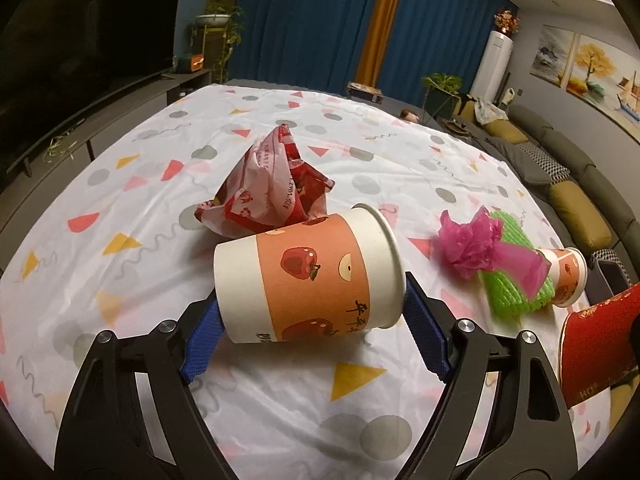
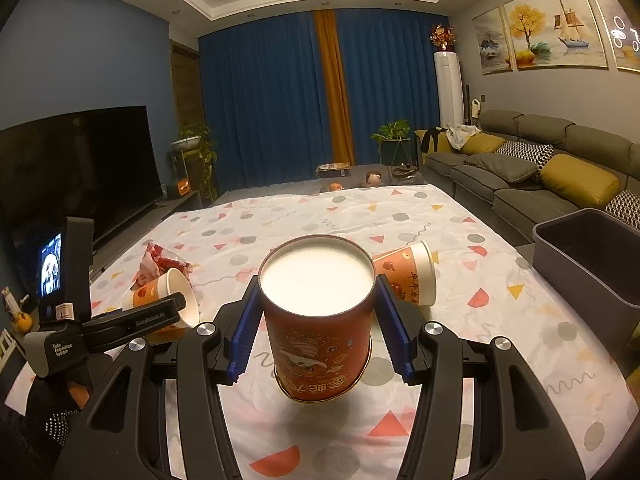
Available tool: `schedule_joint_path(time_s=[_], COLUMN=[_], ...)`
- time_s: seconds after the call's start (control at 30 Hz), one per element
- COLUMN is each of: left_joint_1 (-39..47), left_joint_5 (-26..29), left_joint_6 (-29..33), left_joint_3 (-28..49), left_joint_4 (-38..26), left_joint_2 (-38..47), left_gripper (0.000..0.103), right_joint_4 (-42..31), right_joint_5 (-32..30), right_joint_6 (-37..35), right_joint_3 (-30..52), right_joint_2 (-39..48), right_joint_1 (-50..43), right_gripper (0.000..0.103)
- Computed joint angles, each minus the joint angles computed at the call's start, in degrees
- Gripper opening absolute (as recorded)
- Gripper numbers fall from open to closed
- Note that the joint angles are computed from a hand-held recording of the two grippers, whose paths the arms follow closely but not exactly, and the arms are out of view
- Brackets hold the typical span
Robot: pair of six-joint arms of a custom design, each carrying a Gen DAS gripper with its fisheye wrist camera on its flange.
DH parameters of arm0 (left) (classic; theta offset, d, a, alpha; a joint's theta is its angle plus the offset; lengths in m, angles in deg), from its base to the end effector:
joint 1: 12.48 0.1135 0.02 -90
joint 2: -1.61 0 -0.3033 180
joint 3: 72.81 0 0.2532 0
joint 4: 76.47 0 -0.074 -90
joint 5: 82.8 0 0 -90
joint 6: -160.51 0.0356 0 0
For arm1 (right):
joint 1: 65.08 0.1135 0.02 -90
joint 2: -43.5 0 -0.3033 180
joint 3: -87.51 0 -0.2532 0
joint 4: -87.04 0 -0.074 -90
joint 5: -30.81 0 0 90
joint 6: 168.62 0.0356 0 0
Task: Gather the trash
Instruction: 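Grasp the red can with the right tool while the left tool grasps the orange paper cup, then carry the red can and orange paper cup over the grey bin and release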
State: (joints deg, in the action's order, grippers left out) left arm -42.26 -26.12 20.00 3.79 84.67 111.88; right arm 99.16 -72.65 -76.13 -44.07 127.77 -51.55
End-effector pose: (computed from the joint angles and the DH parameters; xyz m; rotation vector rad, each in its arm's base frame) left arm 0.3559 -0.1812 0.1753 -0.6390 2.2053 0.0230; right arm 0.2843 0.0769 0.2233 -0.3441 1.9665 0.4137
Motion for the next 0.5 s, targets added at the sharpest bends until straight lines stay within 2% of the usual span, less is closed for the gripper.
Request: schedule_joint_path(time_s=[0.17, 0.5], left_joint_1=[-1.7, -9.3], left_joint_5=[-1.1, -7.5], left_joint_6=[0.2, -0.7], left_joint_3=[-1.1, -3.5], left_joint_4=[0.9, -0.4], left_joint_2=[-1.3, -6.8], left_gripper=[0.080, 0.080], right_joint_4=[0.1, -1.2], right_joint_5=[-0.2, -2.7], right_joint_6=[-0.3, -1.7], right_joint_3=[-0.6, -3.4], right_joint_2=[-0.8, -6.0], right_joint_1=[-0.7, -4.7], right_gripper=[0.055, 0.055])
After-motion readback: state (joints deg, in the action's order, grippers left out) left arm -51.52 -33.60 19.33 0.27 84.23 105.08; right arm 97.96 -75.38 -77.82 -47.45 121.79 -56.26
